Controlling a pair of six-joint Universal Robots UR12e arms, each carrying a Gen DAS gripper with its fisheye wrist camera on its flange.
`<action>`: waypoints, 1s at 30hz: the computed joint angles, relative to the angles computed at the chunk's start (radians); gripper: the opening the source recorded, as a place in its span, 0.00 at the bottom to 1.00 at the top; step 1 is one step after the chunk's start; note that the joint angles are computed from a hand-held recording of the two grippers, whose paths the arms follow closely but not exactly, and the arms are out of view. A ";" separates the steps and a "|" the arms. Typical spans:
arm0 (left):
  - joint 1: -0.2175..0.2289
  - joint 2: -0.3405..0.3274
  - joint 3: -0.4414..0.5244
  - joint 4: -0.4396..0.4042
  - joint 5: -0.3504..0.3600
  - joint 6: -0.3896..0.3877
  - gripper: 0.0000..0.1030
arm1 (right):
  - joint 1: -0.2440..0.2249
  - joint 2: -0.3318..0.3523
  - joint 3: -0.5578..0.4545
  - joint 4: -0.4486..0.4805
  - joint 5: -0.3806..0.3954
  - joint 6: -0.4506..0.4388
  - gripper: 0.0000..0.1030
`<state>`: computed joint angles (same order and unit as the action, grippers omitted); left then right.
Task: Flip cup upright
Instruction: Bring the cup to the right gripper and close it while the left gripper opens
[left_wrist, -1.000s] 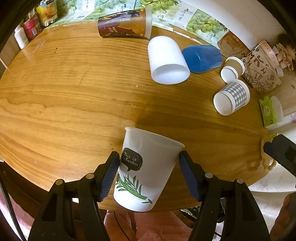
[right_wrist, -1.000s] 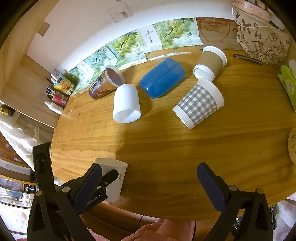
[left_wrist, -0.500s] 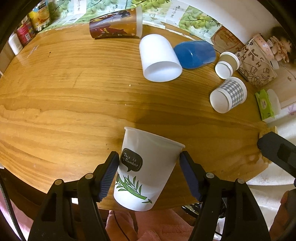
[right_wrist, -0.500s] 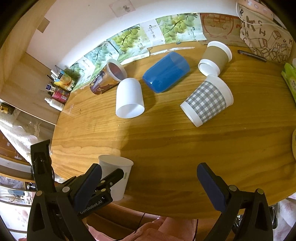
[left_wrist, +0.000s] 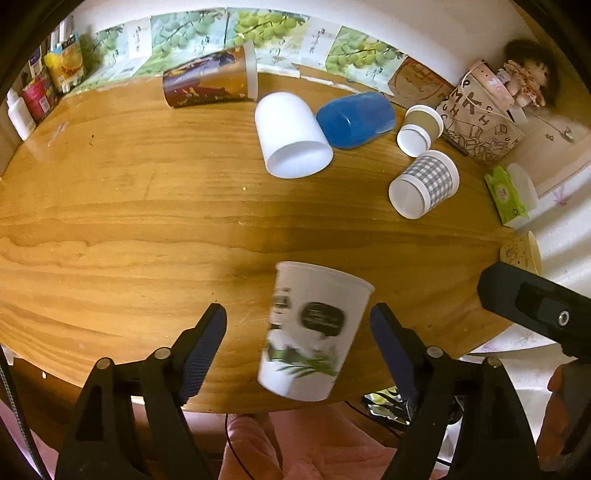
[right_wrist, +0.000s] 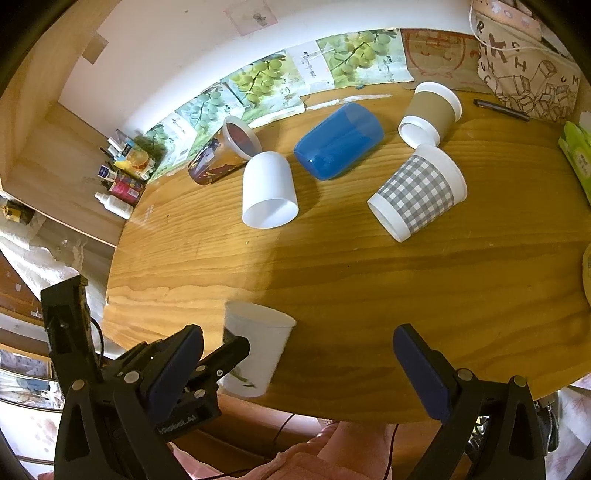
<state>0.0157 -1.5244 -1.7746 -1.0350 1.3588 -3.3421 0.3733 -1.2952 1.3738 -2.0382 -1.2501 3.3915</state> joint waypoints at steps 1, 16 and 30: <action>0.002 0.005 -0.003 0.003 0.003 0.003 0.81 | 0.001 -0.002 0.002 0.000 0.001 -0.002 1.00; 0.045 0.087 -0.067 0.073 0.000 -0.006 0.81 | 0.029 -0.012 0.018 -0.023 0.018 -0.001 1.00; 0.093 0.137 -0.109 0.111 0.004 0.074 0.81 | 0.055 -0.012 0.057 -0.038 -0.016 0.132 1.00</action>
